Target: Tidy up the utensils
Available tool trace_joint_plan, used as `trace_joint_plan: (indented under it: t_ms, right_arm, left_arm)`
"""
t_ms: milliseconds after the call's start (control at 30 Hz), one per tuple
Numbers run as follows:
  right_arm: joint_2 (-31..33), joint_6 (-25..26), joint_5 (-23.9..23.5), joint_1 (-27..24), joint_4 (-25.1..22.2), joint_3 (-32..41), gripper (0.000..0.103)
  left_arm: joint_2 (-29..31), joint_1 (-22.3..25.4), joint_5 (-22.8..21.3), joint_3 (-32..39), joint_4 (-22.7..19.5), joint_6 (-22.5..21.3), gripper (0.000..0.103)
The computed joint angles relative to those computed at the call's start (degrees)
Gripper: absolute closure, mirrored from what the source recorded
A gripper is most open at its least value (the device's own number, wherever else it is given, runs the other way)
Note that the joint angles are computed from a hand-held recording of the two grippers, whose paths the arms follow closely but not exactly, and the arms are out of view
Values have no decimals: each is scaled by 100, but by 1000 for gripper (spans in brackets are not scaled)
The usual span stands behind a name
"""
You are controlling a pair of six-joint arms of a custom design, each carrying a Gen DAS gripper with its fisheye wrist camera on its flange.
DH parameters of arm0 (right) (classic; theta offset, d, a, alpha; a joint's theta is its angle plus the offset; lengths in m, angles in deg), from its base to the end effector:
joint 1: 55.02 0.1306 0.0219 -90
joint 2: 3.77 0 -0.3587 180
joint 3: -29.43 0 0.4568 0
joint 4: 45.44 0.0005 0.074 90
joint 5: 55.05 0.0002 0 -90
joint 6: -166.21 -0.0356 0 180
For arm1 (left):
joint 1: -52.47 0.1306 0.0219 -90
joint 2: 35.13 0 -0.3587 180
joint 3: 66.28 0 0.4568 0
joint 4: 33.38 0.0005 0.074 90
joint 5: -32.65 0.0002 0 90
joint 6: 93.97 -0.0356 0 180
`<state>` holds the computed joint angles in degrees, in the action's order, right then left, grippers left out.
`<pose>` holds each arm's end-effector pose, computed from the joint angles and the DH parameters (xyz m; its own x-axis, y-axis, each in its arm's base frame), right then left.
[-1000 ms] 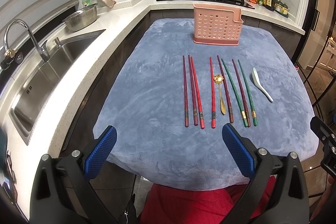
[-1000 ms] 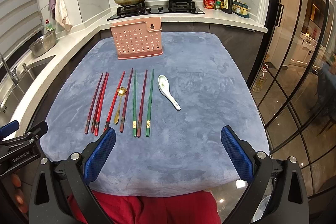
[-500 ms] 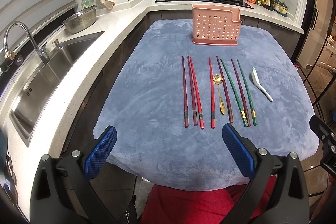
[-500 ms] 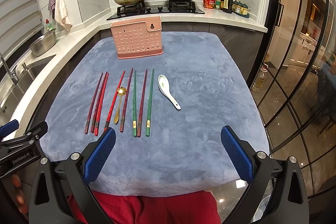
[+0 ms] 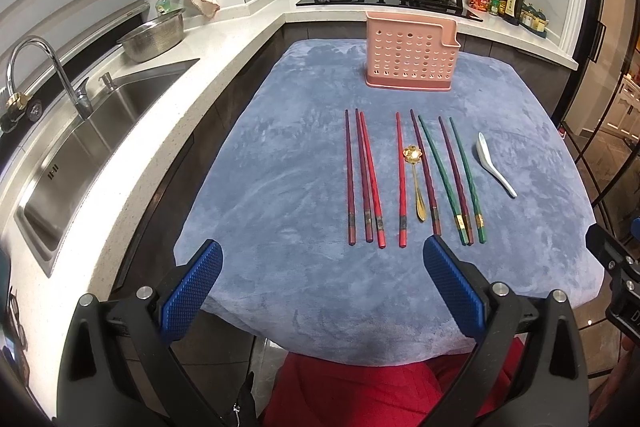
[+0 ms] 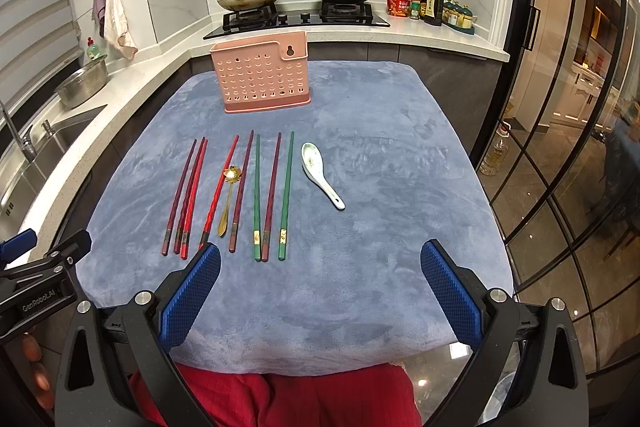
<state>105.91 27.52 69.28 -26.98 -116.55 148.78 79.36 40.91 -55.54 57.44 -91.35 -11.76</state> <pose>0.5765 0.2838 0.4542 -0.6246 0.3701 -0.6877 0.4831 0.8750 0.0321 0.6792 -0.1406 0.4478 -0.6998 0.2814 -0.6566 0.3185 0.9456 0.0659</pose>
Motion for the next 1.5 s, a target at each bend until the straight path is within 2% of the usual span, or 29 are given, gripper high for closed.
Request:
trace_joint_plan:
  t_ms: [500, 700, 1133, 1500]
  right_arm:
    - [7, 11, 8, 3, -3, 8, 7]
    - [5, -3, 4, 2, 2, 7, 7]
    - [5, 4, 5, 3, 4, 9, 7]
    - [6, 2, 12, 3, 9, 7, 7]
  left_arm:
    - [21, 18, -2, 33, 17, 76, 7]
    - [-49, -13, -63, -78, 152, -67, 7]
    - [-81, -7, -28, -122, 248, -58, 7]
    - [-6, 2, 8, -10, 169, -69, 7]
